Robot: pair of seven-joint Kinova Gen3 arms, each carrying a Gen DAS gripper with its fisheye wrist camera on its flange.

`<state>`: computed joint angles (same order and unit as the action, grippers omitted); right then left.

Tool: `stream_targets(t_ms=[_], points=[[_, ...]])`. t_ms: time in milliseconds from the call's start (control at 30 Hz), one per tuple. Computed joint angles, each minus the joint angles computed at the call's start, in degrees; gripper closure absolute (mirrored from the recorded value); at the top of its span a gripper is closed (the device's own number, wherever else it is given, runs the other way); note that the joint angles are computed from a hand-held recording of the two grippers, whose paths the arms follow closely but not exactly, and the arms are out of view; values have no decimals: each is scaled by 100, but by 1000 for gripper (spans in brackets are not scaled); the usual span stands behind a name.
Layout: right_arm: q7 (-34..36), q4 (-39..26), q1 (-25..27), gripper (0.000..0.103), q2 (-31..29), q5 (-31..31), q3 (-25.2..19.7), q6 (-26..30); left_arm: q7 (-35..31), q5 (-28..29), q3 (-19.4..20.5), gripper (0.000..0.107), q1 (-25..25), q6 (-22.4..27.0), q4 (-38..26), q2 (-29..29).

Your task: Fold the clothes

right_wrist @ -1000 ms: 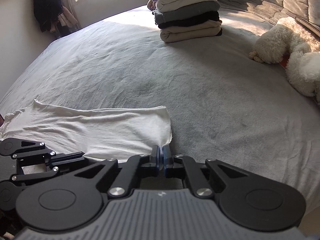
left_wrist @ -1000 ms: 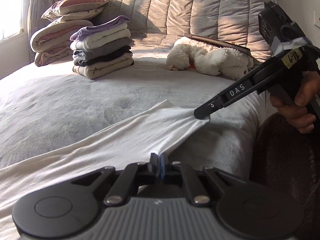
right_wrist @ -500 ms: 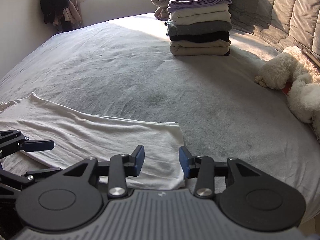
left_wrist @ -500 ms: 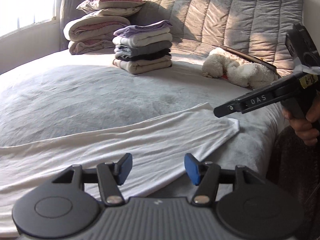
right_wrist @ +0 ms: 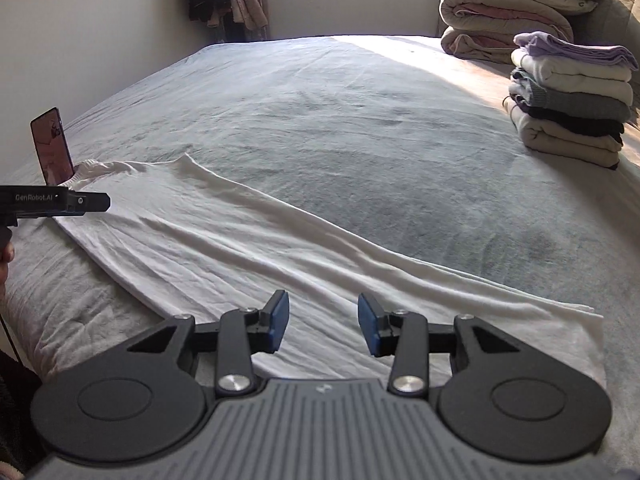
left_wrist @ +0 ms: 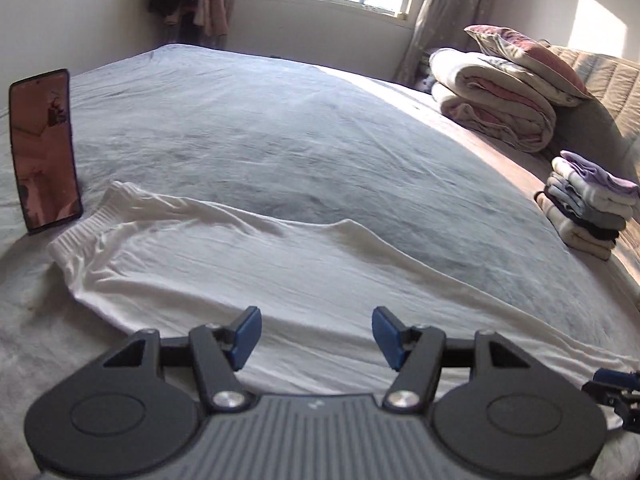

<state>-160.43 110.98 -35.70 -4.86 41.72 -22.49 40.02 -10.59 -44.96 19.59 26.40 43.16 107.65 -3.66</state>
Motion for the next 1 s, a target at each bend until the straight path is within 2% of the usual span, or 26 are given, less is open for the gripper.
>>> stream_targets(t_ms=[167, 333, 400, 467, 533, 600, 733, 767, 833, 1000], points=[[32, -405, -312, 60, 539, 302, 60, -317, -105, 412, -323, 45, -521, 255, 172, -343], [689, -930, -724, 60, 1069, 102, 269, -575, 51, 903, -647, 47, -1170, -439, 759, -819], [1070, -1129, -842, 60, 1249, -78, 331, -662, 225, 909, -608, 53, -1459, -674, 994, -964], [1536, -1330, -978, 64, 1428, -370, 447, -800, 271, 1051, -848, 81, -1556, -1125, 1303, -1144], [2002, -1556, -735, 72, 1654, -654, 147, -932, 109, 1357, -970, 96, -1746, -1562, 1534, -1269], [2468, -1764, -637, 73, 1849, -1005, 24, -1017, -115, 1635, -1189, 96, -1792, -1935, 1727, -1350], [3073, -2074, -971, 73, 2111, -1486, 336, -1093, -798, 2152, -1640, 96, -1630, -2630, 1930, -1328], [3148, -2132, -1026, 73, 2155, -1547, 381, -1079, -951, 2290, -1709, 96, -1592, -2663, 1896, -1271], [3323, -2295, -1123, 73, 2271, -1692, 459, -1000, -1098, 2372, -1567, 91, -1688, -2489, 1754, -1177], [3812, -2595, -1293, 73, 2463, -2052, 656, -919, -1558, 2670, -1215, 89, -1963, -1640, 1196, -830]])
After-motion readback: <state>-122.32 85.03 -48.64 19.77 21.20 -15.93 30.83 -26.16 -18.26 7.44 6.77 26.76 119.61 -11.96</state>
